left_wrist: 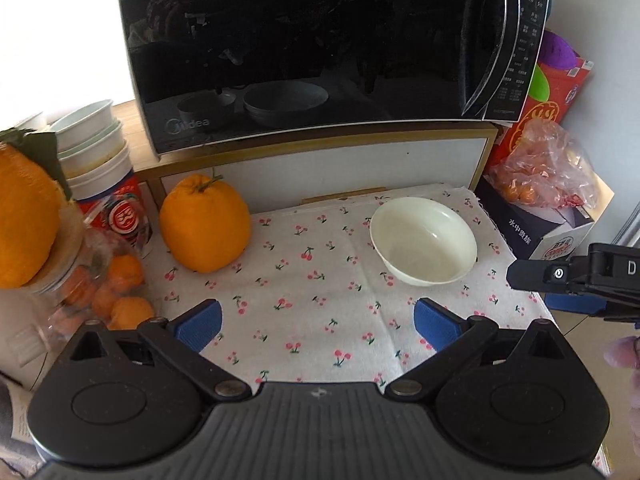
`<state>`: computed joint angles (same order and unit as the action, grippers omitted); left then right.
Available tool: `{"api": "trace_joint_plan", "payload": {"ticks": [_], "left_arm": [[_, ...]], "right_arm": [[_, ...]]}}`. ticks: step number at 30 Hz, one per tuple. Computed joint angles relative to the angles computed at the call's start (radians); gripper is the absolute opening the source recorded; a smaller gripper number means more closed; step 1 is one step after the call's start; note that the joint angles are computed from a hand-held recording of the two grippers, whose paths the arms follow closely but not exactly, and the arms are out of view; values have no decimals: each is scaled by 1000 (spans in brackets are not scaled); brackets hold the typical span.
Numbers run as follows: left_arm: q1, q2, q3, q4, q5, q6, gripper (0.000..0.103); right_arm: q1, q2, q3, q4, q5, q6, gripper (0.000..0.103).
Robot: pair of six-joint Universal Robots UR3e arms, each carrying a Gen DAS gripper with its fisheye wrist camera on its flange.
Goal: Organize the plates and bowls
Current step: 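Move both tools toward the remaining small white bowl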
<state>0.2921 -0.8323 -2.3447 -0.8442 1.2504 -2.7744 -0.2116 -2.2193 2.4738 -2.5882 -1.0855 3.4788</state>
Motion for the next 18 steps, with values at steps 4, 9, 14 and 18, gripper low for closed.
{"api": "trace_joint_plan", "payload": {"ticks": [4, 9, 14, 18], "left_arm": [[-93, -255, 18, 251, 18, -67, 102], [-138, -471, 56, 424, -13, -108, 95], [-172, -609, 104, 494, -32, -130, 84], [-187, -677, 131, 511, -42, -135, 72]], "right_arm": [[-81, 115, 64, -184, 77, 21, 87], [-145, 323, 134, -499, 168, 80, 87], [-100, 530, 107, -685, 124, 111, 87], [-95, 622, 100, -783, 114, 154, 85]]}}
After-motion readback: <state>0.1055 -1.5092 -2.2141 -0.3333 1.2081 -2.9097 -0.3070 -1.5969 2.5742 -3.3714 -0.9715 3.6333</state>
